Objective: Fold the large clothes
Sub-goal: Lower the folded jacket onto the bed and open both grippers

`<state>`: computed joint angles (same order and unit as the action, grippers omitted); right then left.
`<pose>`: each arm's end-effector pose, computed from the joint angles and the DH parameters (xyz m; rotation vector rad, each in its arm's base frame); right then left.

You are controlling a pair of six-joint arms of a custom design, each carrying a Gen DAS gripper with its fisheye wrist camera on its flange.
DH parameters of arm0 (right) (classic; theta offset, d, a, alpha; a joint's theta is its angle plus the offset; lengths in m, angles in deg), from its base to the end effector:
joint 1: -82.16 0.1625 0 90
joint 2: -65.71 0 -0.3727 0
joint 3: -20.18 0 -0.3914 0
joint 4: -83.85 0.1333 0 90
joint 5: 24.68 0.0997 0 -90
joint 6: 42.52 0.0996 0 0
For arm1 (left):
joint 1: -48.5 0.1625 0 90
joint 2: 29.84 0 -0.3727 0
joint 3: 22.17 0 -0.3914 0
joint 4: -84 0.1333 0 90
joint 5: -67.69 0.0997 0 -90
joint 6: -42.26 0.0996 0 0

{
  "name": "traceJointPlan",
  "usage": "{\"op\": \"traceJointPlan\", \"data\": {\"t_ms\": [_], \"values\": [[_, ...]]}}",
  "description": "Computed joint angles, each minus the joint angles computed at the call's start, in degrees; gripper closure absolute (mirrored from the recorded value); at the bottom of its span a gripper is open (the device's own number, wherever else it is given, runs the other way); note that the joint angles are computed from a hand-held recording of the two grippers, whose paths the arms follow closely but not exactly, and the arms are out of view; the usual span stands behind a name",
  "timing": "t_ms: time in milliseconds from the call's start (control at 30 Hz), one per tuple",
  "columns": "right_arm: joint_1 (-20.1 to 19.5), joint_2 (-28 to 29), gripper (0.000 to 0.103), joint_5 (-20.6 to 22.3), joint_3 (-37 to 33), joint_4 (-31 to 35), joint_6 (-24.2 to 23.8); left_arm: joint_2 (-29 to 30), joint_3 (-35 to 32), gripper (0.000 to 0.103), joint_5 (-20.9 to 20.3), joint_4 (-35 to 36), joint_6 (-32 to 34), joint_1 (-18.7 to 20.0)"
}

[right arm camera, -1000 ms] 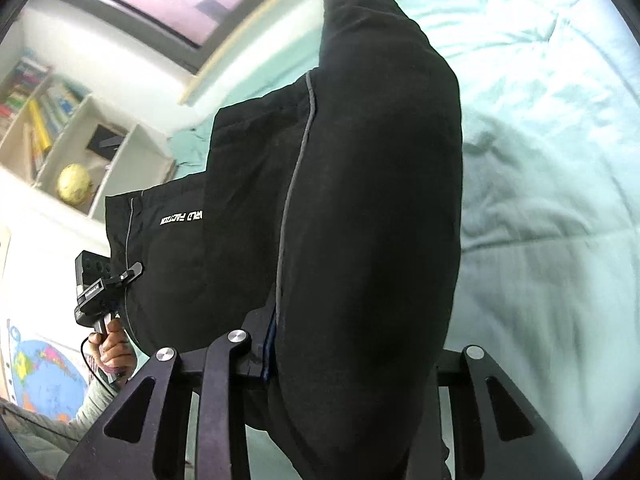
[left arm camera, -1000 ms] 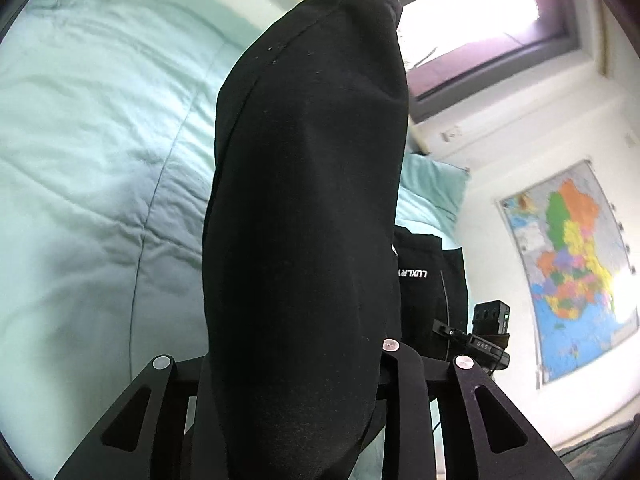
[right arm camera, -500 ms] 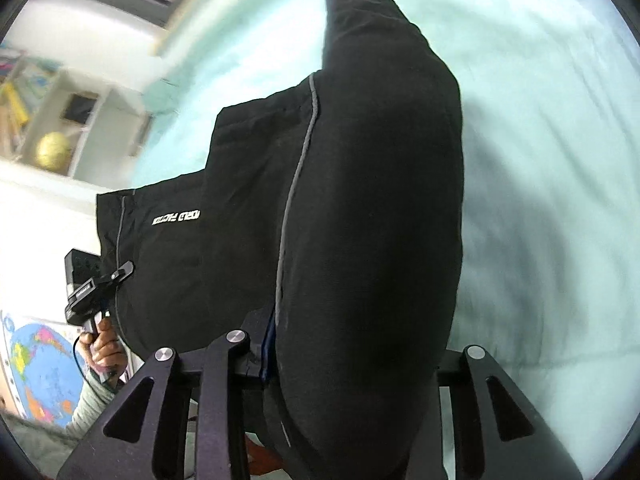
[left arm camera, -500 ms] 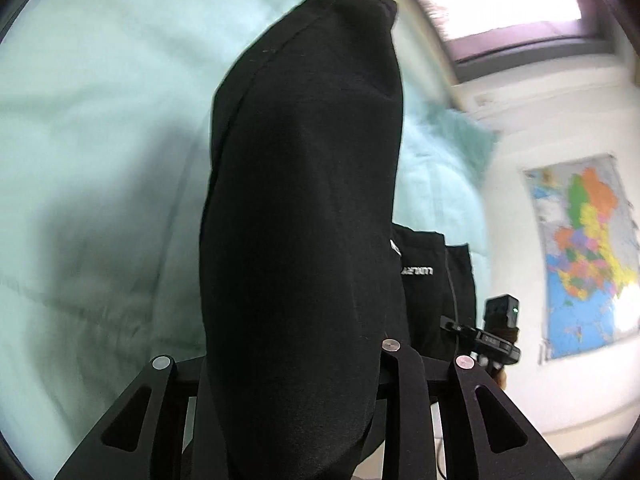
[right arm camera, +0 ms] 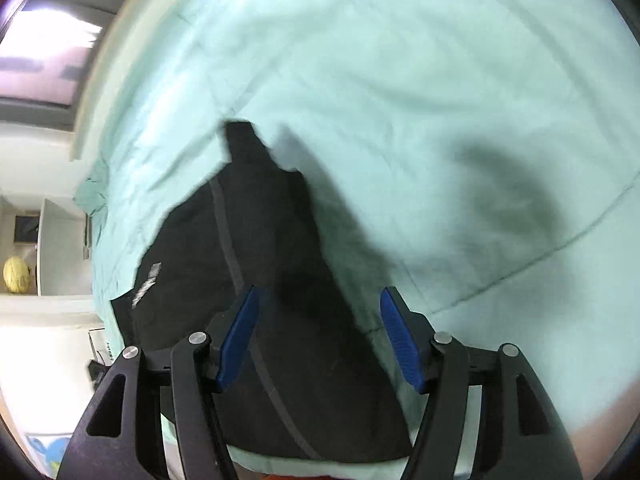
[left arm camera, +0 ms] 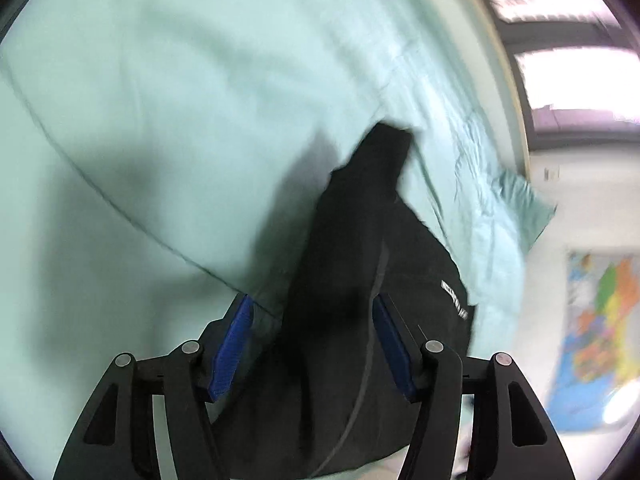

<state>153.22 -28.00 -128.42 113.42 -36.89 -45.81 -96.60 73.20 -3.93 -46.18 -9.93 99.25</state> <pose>-0.0594 -0.5110 0.5065 -0.4619 -2.6872 0.6835 -0.2567 -0.5745 0.2449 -0.3882 2.9851 -0.5615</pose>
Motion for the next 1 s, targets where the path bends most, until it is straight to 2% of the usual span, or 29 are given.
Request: {"op": "traceJointPlan", "data": {"t_ms": [33, 67, 133, 200, 233, 267, 300, 333, 400, 467, 533, 633, 700, 900, 1000], "values": [[3.7, -0.9, 0.035, -2.9, 2.4, -1.5, 0.5, -0.1, -1.1, 0.039, 1.6, 1.9, 1.5, -1.1], [6.7, -1.0, 0.035, -6.6, 3.5, -2.6, -1.0, 0.4, -3.0, 0.039, 3.0, 4.3, 3.5, -2.9], [10.4, -1.5, 0.035, -11.0, 6.5, -4.5, -3.8, 2.4, -6.4, 0.035, 2.7, 6.4, 7.9, -4.4], [15.0, 0.3, 0.036, -17.3, 9.6, -7.5, -4.4, 6.0, -10.4, 0.032, 3.1, 10.2, 11.6, -5.5], [16.4, 1.3, 0.035, -21.4, 11.9, -9.9, -5.4, 7.4, -12.1, 0.032, 3.1, 12.6, 12.5, -5.3], [16.8, 2.4, 0.036, -23.6, 12.8, -10.6, -5.3, 10.4, -14.7, 0.032, 3.4, 16.4, 13.0, -5.5], [17.8, 4.6, 0.036, -26.3, 13.5, -10.6, -3.3, 13.6, -17.3, 0.032, 4.4, 20.3, 12.8, -5.6], [18.1, 6.0, 0.036, -28.8, 13.8, -10.0, -2.1, 14.8, -17.6, 0.032, 5.4, 22.6, 12.0, -5.8], [18.0, 9.0, 0.036, -34.2, 16.2, -13.7, -2.9, 18.2, -18.2, 0.031, 8.8, 25.1, 11.3, -6.1], [18.2, 10.5, 0.035, -36.2, 16.8, -15.8, -3.1, 20.3, -19.0, 0.030, 10.2, 25.3, 10.4, -5.9], [19.0, 11.9, 0.035, -37.5, 15.3, -13.1, -0.1, 21.0, -20.9, 0.030, 10.8, 27.7, 10.1, -6.0], [20.1, 10.1, 0.035, -35.6, 13.2, -6.6, 4.7, 21.2, -23.5, 0.030, 12.8, 29.8, 11.0, -7.3], [21.1, 8.4, 0.035, -33.9, 12.6, -4.8, 6.2, 20.9, -25.2, 0.030, 13.6, 29.7, 11.8, -8.5], [28.6, 4.5, 0.035, -34.4, 10.1, -1.3, 9.7, 18.1, -27.9, 0.029, 17.4, 29.2, 14.7, -12.9], [32.6, 6.0, 0.035, -36.4, 7.0, 0.4, 11.1, 17.5, -29.7, 0.029, 20.0, 30.5, 15.2, -15.3]]}}
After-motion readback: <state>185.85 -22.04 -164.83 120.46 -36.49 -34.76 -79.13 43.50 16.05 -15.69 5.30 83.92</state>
